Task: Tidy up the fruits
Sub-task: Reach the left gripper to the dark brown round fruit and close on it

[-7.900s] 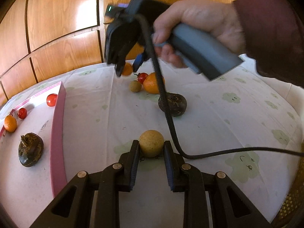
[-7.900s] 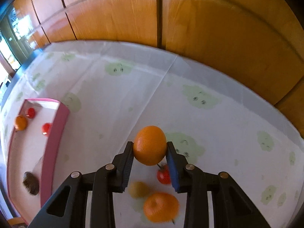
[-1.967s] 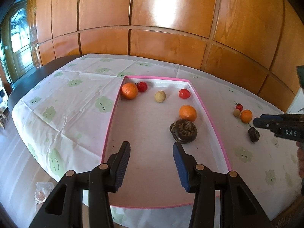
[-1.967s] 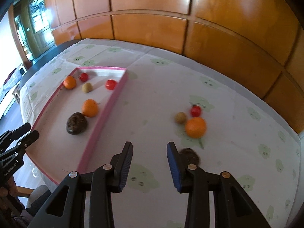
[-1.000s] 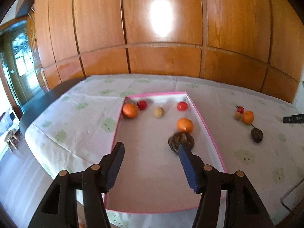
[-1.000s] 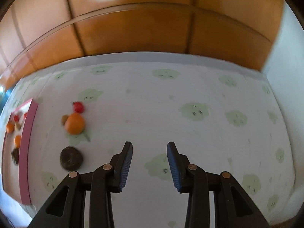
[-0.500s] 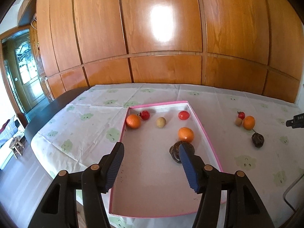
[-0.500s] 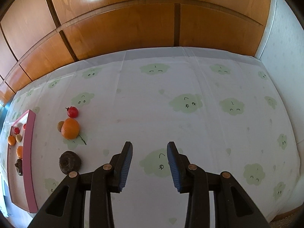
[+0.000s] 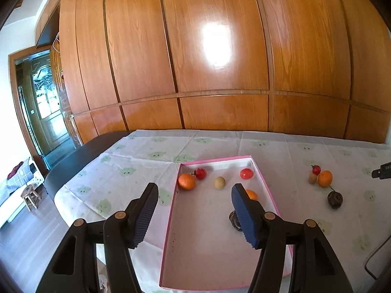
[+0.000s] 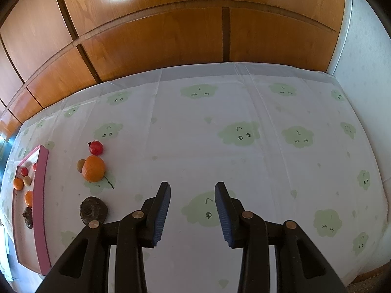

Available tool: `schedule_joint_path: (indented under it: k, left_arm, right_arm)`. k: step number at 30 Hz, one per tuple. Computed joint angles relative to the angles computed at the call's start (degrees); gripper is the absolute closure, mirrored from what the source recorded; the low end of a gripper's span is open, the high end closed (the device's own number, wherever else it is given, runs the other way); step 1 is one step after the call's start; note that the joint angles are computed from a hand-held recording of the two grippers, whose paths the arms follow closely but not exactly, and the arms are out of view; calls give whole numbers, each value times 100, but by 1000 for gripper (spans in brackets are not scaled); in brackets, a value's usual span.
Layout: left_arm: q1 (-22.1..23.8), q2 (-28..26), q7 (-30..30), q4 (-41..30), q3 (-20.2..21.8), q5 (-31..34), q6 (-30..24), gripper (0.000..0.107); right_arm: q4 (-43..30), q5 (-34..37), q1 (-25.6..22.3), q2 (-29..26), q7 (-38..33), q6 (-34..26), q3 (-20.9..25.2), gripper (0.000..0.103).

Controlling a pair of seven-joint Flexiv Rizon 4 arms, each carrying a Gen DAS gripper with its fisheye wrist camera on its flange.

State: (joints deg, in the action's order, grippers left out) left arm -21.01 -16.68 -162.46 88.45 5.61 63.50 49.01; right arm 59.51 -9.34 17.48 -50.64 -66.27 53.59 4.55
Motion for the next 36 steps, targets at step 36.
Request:
schedule_joint_path:
  k: [36]
  left_arm:
    - [544, -2636, 5246, -1865, -1055, -5053, 1200, 46]
  right_arm:
    - [-120, 566, -215, 32, -218, 127, 311, 65]
